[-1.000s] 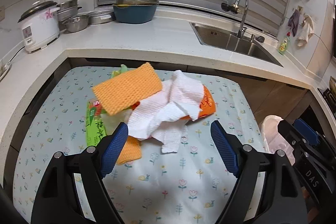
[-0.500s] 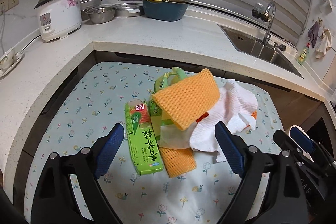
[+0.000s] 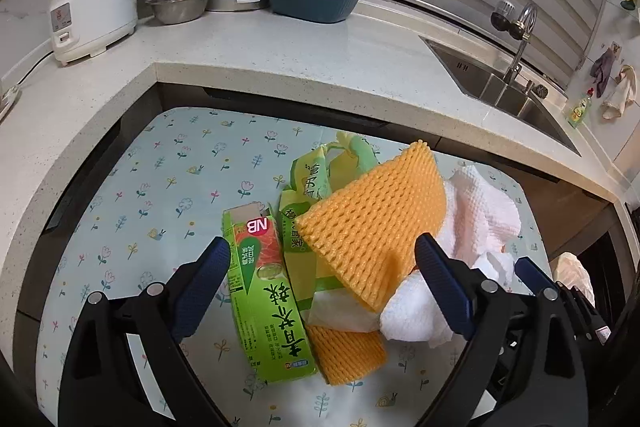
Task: Collect trash
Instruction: 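Grasp a small orange mesh scrap with the left tool while the right tool grasps a white paper towel, then carry the scrap and towel over the bin and open both tools to drop them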
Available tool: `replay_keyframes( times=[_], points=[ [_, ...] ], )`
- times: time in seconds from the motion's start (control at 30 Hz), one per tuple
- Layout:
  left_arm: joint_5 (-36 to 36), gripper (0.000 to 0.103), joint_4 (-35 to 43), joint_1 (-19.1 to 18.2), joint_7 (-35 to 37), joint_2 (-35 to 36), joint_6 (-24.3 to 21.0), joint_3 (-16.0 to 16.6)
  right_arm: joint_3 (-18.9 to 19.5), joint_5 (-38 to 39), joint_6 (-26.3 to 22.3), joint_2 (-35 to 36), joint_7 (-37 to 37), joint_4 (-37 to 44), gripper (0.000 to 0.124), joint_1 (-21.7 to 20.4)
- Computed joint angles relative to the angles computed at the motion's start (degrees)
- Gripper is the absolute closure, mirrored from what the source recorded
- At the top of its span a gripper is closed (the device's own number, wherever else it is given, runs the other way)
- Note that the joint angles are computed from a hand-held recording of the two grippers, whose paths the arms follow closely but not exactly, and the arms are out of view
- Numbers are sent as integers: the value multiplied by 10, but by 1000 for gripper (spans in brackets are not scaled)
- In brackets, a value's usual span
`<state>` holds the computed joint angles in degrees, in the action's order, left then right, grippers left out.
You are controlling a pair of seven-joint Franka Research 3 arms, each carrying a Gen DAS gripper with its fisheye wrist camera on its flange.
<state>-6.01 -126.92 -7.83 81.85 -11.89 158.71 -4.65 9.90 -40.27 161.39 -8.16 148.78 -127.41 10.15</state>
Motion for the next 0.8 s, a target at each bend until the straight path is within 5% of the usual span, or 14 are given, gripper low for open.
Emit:
replay_keyframes(
  times=[0.13, 0.2, 0.27, 0.33, 0.8],
  points=[
    [-23, 43, 12, -11, 34, 13, -11, 4, -8, 27, 2, 7, -25, -2, 85, 5],
    [-33, 62, 13, -13, 47, 14, -16, 3, -12, 47, 8, 5, -42, -9, 113, 8],
    [-34, 84, 10, -13, 51, 10, -16, -1, -12, 51, 21, -5, -40, -21, 118, 4],
    [-33, 94, 5, -12, 49, 5, -15, -4, -7, 49, 33, -19, -36, -33, 119, -6],
    [12, 99, -13, -41, -6, -67, -7, -19, 47, 94, 66, -187, -72, -119, 120, -110]
  ],
)
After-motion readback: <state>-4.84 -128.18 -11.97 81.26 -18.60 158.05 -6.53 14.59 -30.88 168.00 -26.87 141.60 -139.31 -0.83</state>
